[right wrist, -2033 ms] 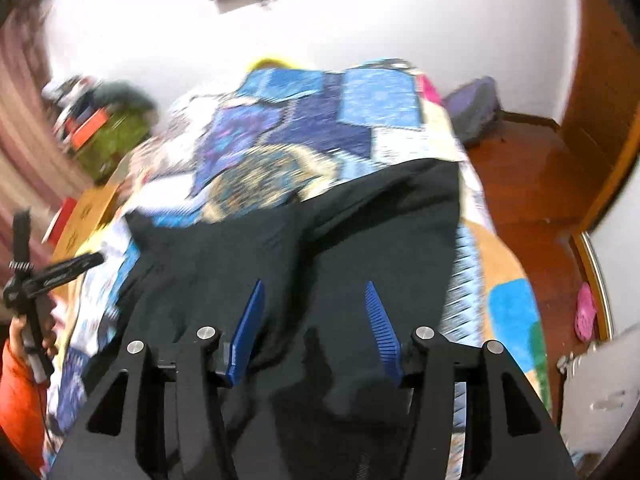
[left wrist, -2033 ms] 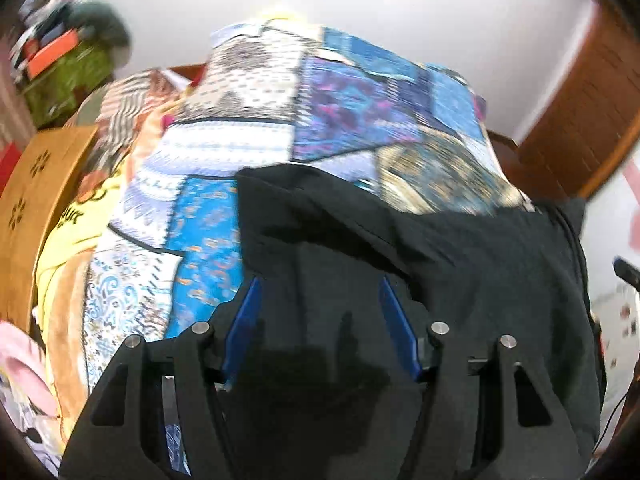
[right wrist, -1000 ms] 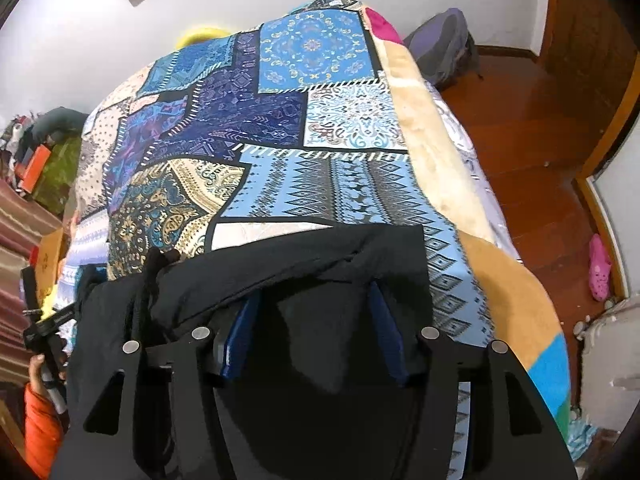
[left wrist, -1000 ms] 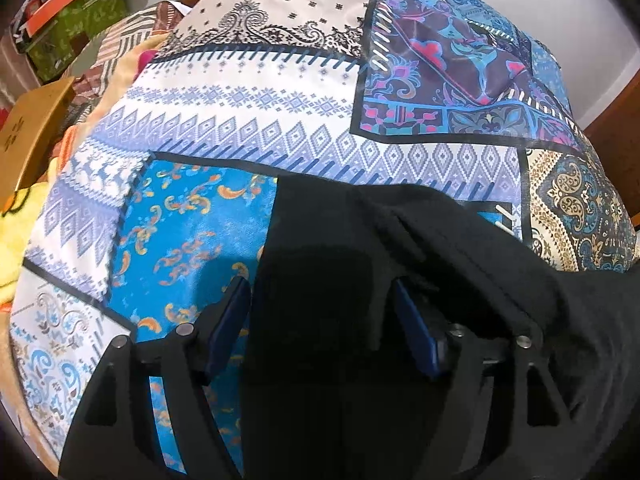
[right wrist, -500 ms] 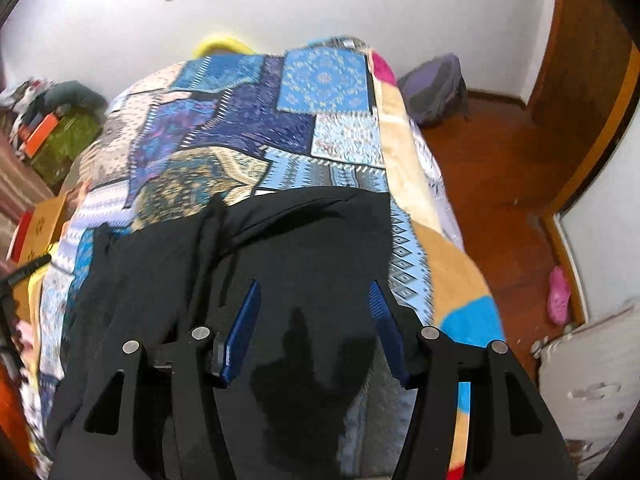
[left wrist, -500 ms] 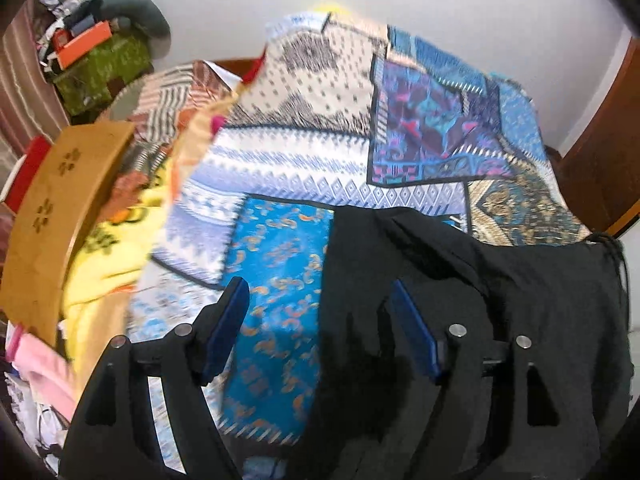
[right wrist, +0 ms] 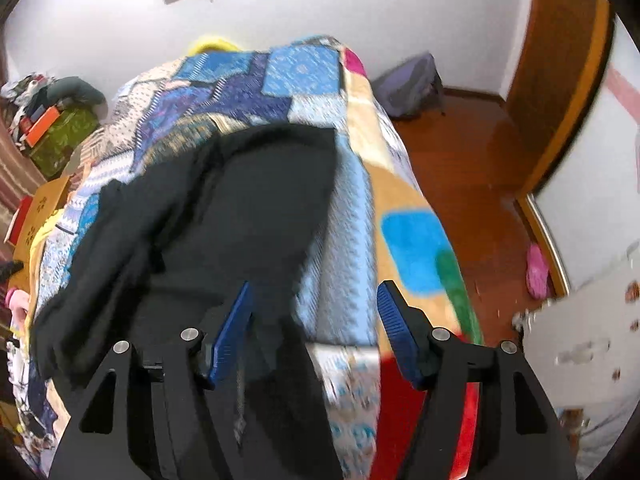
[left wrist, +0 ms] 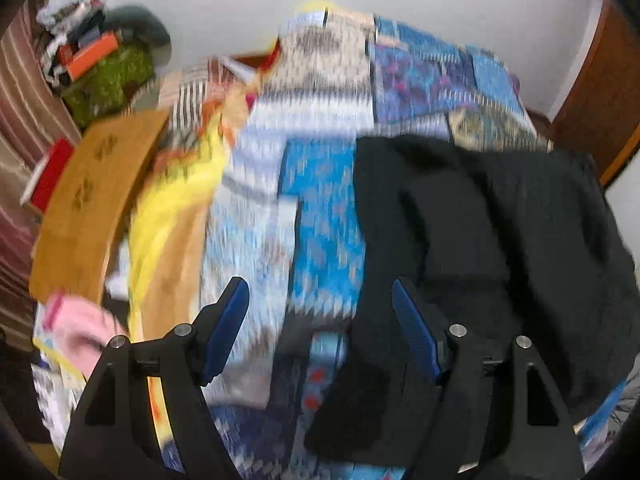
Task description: Fold large clothes
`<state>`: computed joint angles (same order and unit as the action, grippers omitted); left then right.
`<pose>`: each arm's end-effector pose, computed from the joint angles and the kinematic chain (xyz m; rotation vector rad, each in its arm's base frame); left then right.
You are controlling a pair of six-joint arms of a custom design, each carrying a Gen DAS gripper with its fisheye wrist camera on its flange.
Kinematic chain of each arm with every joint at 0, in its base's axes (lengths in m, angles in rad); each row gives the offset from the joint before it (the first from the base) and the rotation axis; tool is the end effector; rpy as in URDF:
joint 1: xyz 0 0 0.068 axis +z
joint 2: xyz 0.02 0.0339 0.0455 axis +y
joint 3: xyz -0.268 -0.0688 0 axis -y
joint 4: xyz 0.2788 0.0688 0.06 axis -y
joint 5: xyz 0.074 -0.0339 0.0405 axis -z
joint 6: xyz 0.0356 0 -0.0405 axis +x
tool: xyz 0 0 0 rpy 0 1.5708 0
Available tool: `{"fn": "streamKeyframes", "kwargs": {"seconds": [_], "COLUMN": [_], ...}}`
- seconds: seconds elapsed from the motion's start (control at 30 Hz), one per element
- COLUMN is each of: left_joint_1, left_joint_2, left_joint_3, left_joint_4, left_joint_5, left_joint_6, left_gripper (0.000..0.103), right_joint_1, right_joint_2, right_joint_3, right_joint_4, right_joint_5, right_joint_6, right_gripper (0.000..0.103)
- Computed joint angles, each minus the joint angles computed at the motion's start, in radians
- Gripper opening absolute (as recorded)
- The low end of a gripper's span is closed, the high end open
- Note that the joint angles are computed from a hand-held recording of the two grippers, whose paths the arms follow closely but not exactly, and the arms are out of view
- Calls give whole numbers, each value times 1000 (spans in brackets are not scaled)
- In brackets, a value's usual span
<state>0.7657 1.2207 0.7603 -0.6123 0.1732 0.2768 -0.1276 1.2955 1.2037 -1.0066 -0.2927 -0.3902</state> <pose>0.1892 0.1734 0.1993 -0.5785 2.5585 0.1347 0.2785 -0.0254 0.3093 -0.4327 2.5707 0.2107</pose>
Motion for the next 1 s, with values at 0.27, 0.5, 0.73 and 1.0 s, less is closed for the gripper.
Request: {"fn": "streamKeyframes", "kwargs": {"seconds": [0.27,0.5,0.73,1.0], "left_joint_1": [107,176,61,129], "left_joint_2": [142,215,157,35], "left_joint_3": [-184,-239,-328,-318], "left_joint_4": [41,111,219,30], "left_joint_5": [1,166,110,249], "left_joint_6": [49,-18,-157,-67], "left_gripper": [73,73,86,70], "right_joint_1": [-146,-179,-181,-198], "right_joint_2": [-71,-101,-110,-227], "right_joint_3": [-126,-218,-241,-302], "right_joint_4": [-79,-123,-100,-92], "right_joint_5": [-55,-50,-88,-104], "right_joint_6": [-46,-94,-46,-90], "right_gripper": [61,63,71,68]}}
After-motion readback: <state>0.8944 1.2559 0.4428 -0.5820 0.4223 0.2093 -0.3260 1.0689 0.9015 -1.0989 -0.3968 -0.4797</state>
